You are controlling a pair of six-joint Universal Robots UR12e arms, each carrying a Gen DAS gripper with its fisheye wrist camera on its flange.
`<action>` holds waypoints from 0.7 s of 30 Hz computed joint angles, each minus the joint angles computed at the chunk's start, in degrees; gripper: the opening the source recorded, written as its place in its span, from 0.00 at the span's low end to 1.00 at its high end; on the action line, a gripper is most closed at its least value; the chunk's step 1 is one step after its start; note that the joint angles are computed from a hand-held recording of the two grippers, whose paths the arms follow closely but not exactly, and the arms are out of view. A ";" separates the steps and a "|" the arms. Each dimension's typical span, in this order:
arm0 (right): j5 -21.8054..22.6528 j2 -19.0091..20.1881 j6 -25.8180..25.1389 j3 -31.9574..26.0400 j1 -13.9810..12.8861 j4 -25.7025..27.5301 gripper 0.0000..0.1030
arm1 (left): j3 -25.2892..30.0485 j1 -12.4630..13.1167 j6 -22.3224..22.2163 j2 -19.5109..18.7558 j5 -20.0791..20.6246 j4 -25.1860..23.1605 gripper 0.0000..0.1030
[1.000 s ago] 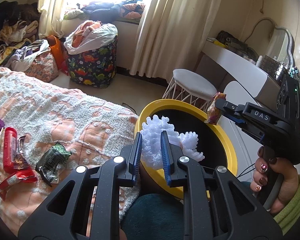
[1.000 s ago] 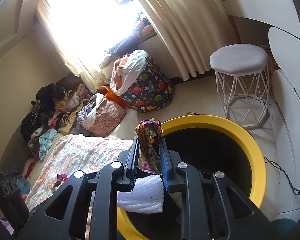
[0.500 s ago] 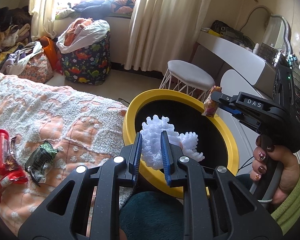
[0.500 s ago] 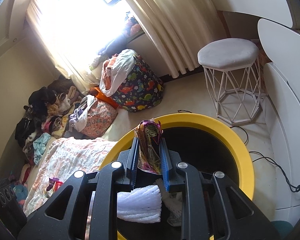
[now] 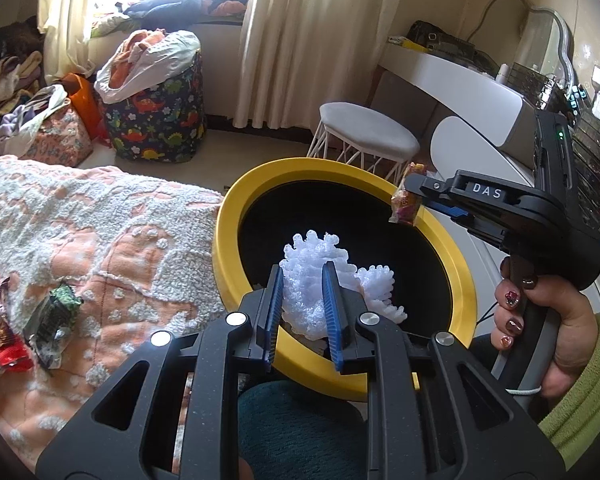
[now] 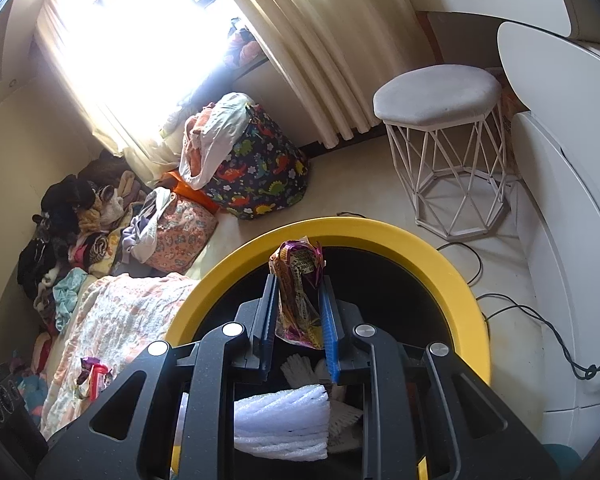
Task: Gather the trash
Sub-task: 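Open both tools over the bin to drop the foam sleeve and wrapper, then move both tools back over the remaining trash on the bed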
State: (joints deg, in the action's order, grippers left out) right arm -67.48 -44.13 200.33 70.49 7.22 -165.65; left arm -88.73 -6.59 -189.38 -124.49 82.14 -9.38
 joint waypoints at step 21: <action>-0.95 0.07 -1.12 -0.35 0.51 2.58 0.50 | -2.15 0.65 -6.60 0.18 0.82 5.39 0.89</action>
State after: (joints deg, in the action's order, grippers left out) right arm -68.44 -44.06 199.21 70.14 7.74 -163.07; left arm -90.88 -5.94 -195.97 -124.31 82.96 -3.98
